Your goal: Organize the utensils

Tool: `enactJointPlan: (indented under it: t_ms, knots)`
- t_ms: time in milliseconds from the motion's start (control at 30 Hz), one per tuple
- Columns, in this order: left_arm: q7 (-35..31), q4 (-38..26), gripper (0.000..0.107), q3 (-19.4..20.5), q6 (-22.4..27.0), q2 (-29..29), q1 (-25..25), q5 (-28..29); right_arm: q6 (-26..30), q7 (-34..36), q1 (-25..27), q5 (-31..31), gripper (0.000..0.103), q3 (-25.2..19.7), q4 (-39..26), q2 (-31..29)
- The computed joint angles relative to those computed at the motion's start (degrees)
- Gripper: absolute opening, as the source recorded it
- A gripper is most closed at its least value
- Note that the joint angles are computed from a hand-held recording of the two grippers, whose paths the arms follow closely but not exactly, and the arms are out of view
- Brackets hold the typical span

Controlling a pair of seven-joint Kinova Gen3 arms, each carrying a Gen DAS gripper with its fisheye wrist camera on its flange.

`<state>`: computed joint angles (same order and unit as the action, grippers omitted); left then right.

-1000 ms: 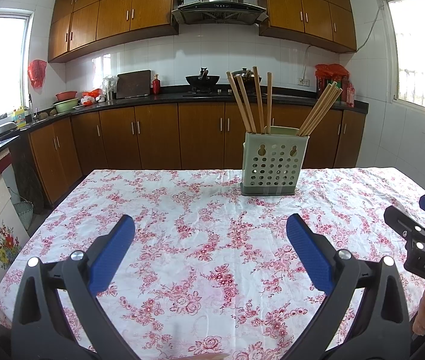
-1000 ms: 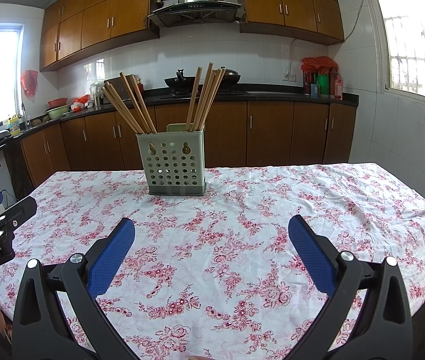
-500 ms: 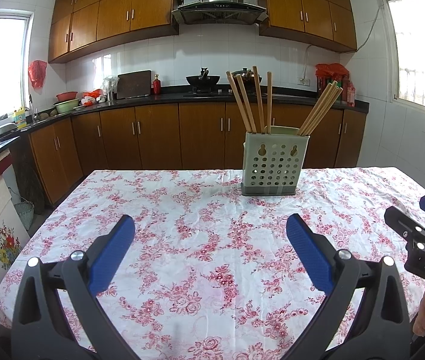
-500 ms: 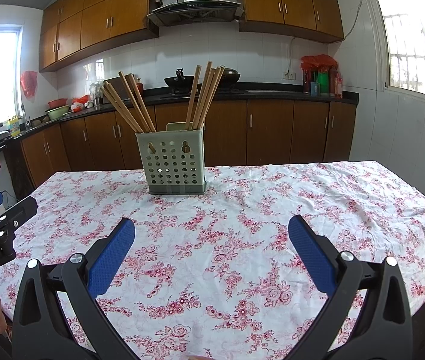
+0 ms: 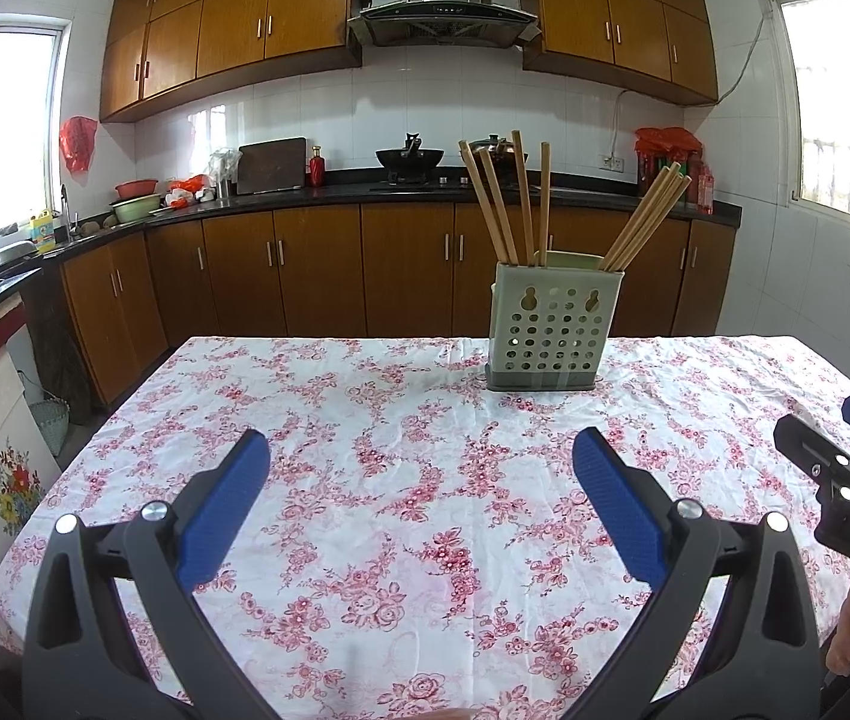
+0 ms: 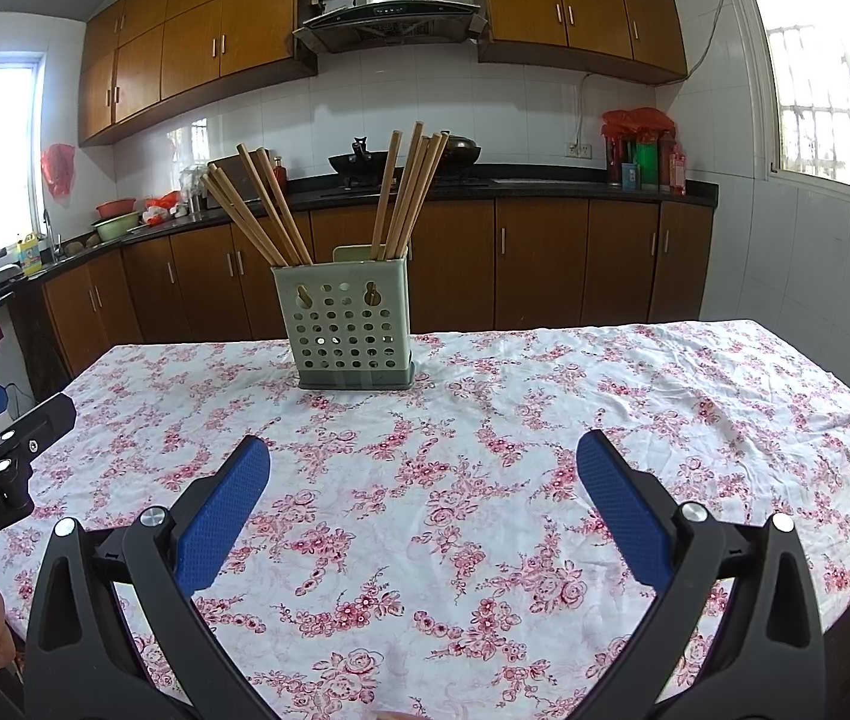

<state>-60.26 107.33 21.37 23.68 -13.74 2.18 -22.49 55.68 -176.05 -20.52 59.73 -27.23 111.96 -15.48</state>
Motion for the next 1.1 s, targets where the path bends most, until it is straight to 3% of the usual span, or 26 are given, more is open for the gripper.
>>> enactJointPlan:
  t_ms: [1100]
  knots:
    - [-0.24, -0.11, 0.099, -0.34, -0.19, 0.27, 0.43, -0.26, 1.02, -0.82, -1.05, 0.44, 0.101, 0.14, -0.66, 0.66]
